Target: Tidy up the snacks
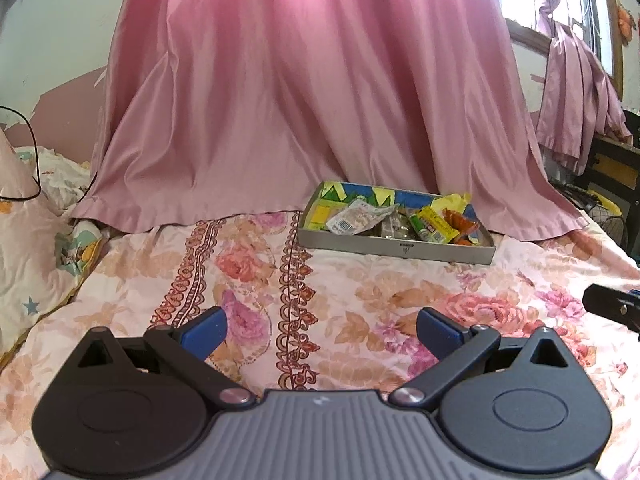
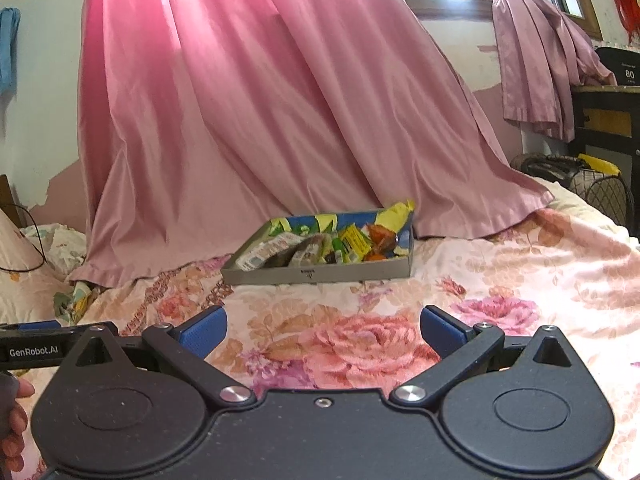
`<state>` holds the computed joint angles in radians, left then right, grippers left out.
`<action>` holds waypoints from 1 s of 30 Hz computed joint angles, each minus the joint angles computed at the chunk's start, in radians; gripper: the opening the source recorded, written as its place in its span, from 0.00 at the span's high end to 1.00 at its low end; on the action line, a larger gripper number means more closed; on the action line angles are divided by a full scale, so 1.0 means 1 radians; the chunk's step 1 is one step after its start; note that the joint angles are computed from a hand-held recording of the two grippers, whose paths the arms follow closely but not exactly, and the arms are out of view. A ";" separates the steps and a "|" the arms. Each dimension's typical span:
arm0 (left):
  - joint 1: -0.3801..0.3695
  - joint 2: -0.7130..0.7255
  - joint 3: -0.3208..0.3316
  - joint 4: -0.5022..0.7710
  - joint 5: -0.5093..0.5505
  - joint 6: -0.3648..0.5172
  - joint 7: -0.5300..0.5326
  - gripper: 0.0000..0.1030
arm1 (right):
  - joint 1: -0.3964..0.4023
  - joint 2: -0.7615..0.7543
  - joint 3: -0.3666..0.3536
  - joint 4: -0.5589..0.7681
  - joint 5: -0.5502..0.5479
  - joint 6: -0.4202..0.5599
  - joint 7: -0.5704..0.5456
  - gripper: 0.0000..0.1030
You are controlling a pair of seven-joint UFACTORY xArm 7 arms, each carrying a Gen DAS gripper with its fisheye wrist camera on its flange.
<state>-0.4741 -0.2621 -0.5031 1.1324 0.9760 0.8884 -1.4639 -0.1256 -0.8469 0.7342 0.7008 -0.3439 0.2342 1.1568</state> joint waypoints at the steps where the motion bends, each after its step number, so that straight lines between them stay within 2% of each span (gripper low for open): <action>1: 0.002 0.001 0.000 -0.003 0.003 -0.004 -0.013 0.00 | -0.001 0.000 0.003 -0.003 -0.003 0.001 -0.002 0.01; 5: 0.015 0.007 -0.005 -0.018 0.052 -0.023 -0.106 0.00 | -0.031 -0.015 0.028 -0.021 -0.020 -0.031 0.007 0.01; 11: 0.010 0.037 0.015 -0.015 0.103 -0.029 -0.156 0.00 | -0.118 -0.014 0.084 -0.015 -0.023 -0.070 0.030 0.01; 18: -0.005 0.077 0.048 -0.018 0.142 -0.024 -0.200 0.00 | -0.233 0.062 0.155 0.039 -0.039 -0.115 0.011 0.01; 25: -0.031 0.126 0.097 0.007 0.164 -0.035 -0.215 0.00 | -0.403 0.057 0.262 0.076 -0.030 -0.229 -0.017 0.01; 30: -0.048 0.123 0.112 -0.007 0.153 -0.029 -0.189 0.00 | -0.444 0.041 0.300 0.066 0.029 -0.234 -0.015 0.01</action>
